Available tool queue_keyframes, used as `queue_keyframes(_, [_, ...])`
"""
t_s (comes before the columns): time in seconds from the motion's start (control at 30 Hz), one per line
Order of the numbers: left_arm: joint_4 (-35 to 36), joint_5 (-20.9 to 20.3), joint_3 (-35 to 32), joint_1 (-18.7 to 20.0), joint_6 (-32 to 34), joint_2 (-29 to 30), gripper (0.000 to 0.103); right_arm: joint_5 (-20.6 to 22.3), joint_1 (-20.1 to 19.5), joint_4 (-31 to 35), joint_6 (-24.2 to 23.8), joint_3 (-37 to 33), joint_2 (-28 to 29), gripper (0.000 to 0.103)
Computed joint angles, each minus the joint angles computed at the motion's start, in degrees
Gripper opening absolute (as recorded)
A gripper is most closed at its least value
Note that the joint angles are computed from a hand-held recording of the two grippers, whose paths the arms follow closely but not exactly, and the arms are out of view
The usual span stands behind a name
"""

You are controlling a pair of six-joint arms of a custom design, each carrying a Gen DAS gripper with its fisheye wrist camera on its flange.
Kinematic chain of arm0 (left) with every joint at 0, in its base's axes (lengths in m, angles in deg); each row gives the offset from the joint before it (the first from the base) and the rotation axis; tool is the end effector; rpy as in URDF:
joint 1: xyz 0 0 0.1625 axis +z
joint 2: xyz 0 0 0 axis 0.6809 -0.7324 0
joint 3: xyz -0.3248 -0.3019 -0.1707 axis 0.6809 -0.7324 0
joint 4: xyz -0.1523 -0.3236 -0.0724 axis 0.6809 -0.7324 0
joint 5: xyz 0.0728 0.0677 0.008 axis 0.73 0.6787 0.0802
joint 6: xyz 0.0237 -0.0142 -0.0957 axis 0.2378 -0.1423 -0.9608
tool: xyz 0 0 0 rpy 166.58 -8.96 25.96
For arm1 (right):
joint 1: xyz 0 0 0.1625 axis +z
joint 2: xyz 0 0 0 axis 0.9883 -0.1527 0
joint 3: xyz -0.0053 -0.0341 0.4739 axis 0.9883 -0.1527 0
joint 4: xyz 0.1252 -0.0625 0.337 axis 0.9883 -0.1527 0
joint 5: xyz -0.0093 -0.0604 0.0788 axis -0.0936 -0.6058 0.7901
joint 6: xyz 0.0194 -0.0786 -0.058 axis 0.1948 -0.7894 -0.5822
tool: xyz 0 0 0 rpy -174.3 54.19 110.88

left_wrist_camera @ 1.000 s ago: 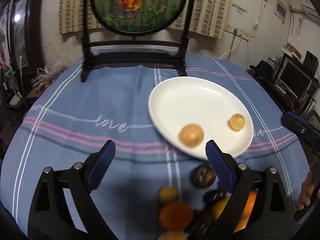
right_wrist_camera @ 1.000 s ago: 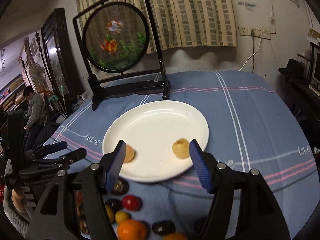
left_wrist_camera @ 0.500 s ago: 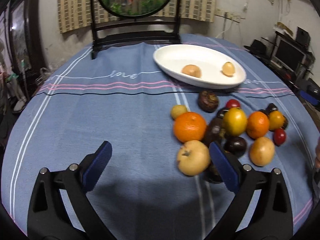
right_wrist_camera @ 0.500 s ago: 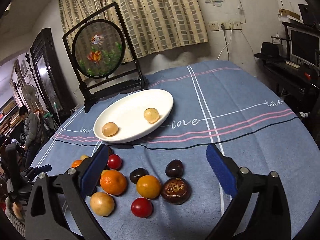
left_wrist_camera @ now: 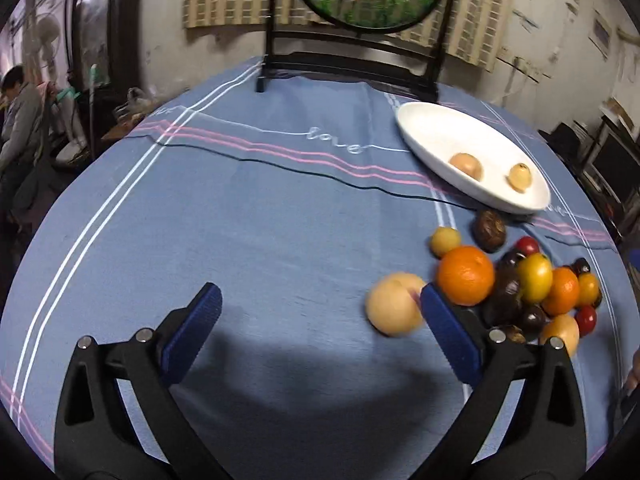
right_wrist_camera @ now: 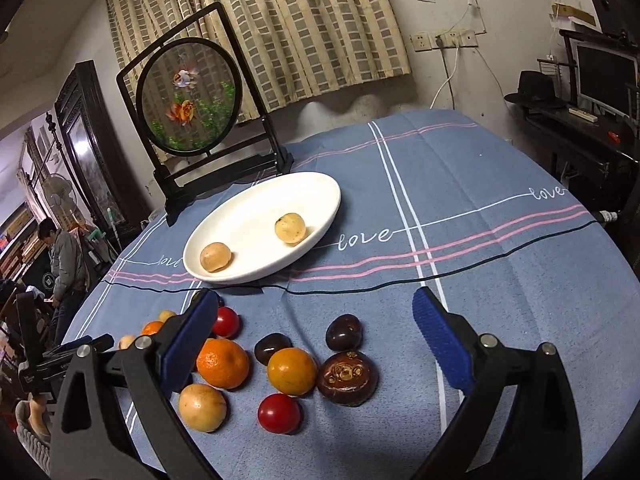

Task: Organize fruits
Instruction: 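Grasp the pale spotted fruit with the left tool while the right tool nears the tomato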

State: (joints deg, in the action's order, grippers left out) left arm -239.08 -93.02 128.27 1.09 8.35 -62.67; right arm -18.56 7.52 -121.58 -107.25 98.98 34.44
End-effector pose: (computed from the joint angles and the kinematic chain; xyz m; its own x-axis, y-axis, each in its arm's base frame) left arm -0.2145 -0.5238 0.0957 -0.6741 -0.4600 -0.5779 0.2269 0.6156 -0.7547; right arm 0.1183 -0.6551 0.2599 -0.8285 -0.4160 0.3749 -0.5596 0.6388 -0.5280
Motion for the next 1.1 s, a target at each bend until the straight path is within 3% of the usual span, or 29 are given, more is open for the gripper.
queue_keyframes(0.13, [-3.01,0.48,-2.56,-0.59,10.08,3.07,0.101,-0.01,-0.04,-0.20,0.14,0.00,0.02,0.098])
queue_keyframes(0.27, [-2.35,-2.13,-3.94,0.59,11.79,2.92,0.098,-0.10,0.11,0.19,-0.21,0.00,0.07,0.098])
queue_keyframes(0.4, [-6.54,-5.29,-3.71,1.18,15.91,3.37,0.071,-0.52,0.26,0.47,-0.53,-0.05,0.17,0.098])
queue_keyframes(0.47, [-6.55,-6.97,-3.58,1.22,16.43,3.22,0.063,-0.80,0.32,0.87,-0.38,-0.27,0.21,0.098])
queue_keyframes(0.6, [-6.68,-11.27,-4.70,2.81,17.77,3.15,0.062,-0.56,0.28,1.16,-0.49,-0.24,0.11,0.098])
queue_keyframes(0.63, [-6.07,-11.35,-5.00,2.98,17.48,3.15,0.061,-0.53,0.28,1.21,-0.59,-0.23,0.11,0.098])
queue_keyframes(0.7, [-5.41,-10.75,-5.16,2.95,16.93,3.30,0.051,-0.57,0.27,1.89,-0.74,-0.13,-0.04,0.098])
queue_keyframes(0.77, [-9.24,-11.03,-4.37,2.79,19.14,3.58,0.041,-0.26,0.10,3.20,-1.03,0.38,-0.62,0.098])
queue_keyframes(0.87, [-10.50,-10.12,-3.97,2.43,19.30,3.74,0.041,-0.49,-0.07,6.08,-3.08,1.85,-2.05,0.098])
queue_keyframes(0.97, [-11.04,-9.72,-3.80,2.20,19.49,3.83,0.041,-4.14,0.40,6.92,-8.22,4.63,-2.90,0.098])
queue_keyframes(1.07, [-11.43,-9.33,-3.61,2.08,19.33,3.79,0.041,-10.09,1.53,7.17,-12.42,6.08,-1.94,0.086])
queue_keyframes(1.1, [-11.34,-9.37,-3.65,2.14,19.20,3.76,0.041,-10.30,1.65,8.87,-12.77,5.66,-1.88,0.076])
